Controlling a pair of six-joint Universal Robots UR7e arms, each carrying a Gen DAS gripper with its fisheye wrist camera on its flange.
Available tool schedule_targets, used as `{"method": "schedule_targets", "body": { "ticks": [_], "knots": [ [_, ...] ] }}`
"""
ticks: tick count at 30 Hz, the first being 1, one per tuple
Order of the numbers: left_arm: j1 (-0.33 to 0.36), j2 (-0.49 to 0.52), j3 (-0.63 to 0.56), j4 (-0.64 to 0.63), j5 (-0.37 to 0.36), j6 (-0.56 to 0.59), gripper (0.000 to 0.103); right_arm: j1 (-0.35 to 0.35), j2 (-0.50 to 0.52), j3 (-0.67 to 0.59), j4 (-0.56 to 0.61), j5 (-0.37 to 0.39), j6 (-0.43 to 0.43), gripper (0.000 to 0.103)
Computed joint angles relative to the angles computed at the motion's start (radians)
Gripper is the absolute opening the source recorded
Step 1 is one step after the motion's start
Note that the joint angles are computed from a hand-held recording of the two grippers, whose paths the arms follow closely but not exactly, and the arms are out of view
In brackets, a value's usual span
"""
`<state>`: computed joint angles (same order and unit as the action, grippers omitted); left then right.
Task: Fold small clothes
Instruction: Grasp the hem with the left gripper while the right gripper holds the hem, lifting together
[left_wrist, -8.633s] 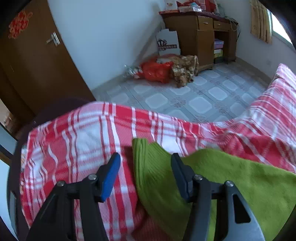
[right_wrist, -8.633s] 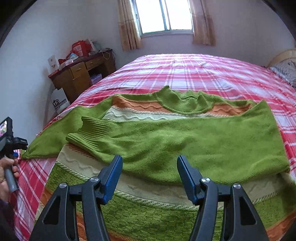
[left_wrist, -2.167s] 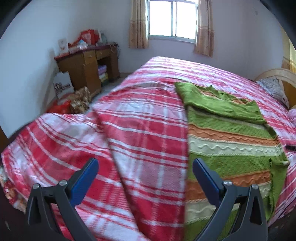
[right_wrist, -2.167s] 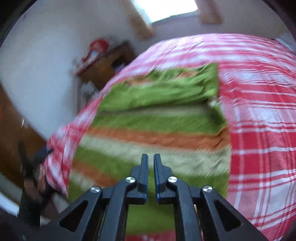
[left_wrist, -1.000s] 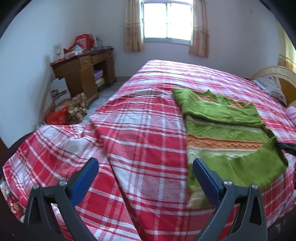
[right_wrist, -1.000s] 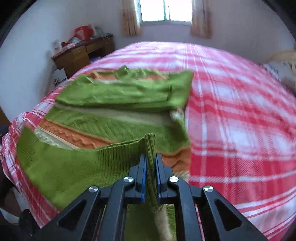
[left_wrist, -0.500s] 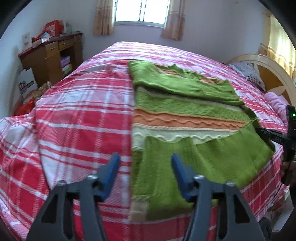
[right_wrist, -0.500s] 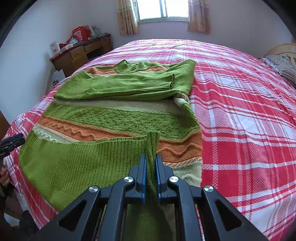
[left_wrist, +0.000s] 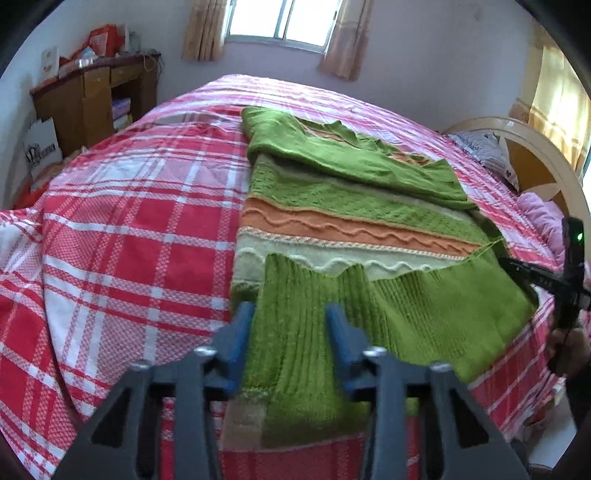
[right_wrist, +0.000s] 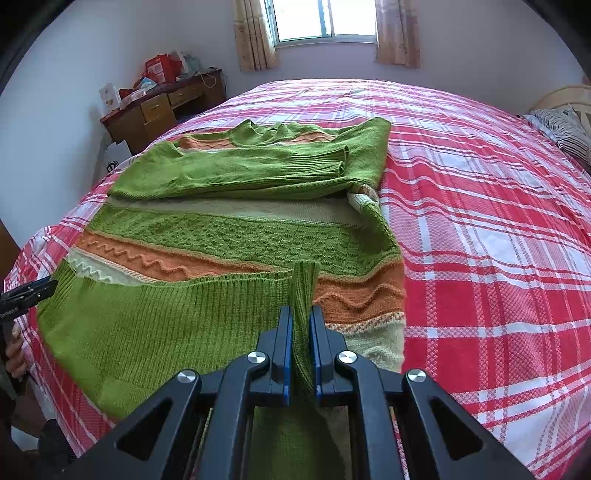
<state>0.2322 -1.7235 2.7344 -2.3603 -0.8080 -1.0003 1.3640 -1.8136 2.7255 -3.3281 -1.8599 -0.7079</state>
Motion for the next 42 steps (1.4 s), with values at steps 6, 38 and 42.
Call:
{"method": "schedule_targets", "body": {
  "ticks": [6, 38, 42],
  "knots": [
    [-0.043, -0.004, -0.018, 0.063, 0.013, 0.001, 0.010, 0.017, 0.011, 0.006, -0.032, -0.021, -0.005, 0.008],
    [0.018, 0.072, -0.107, -0.060, 0.123, 0.069, 0.009, 0.216, 0.062, -0.005, -0.281, -0.147, -0.028, 0.006],
    [0.071, 0.145, -0.138, -0.171, 0.155, 0.119, 0.009, 0.242, 0.123, -0.045, -0.360, -0.184, -0.016, 0.006]
  ]
}}
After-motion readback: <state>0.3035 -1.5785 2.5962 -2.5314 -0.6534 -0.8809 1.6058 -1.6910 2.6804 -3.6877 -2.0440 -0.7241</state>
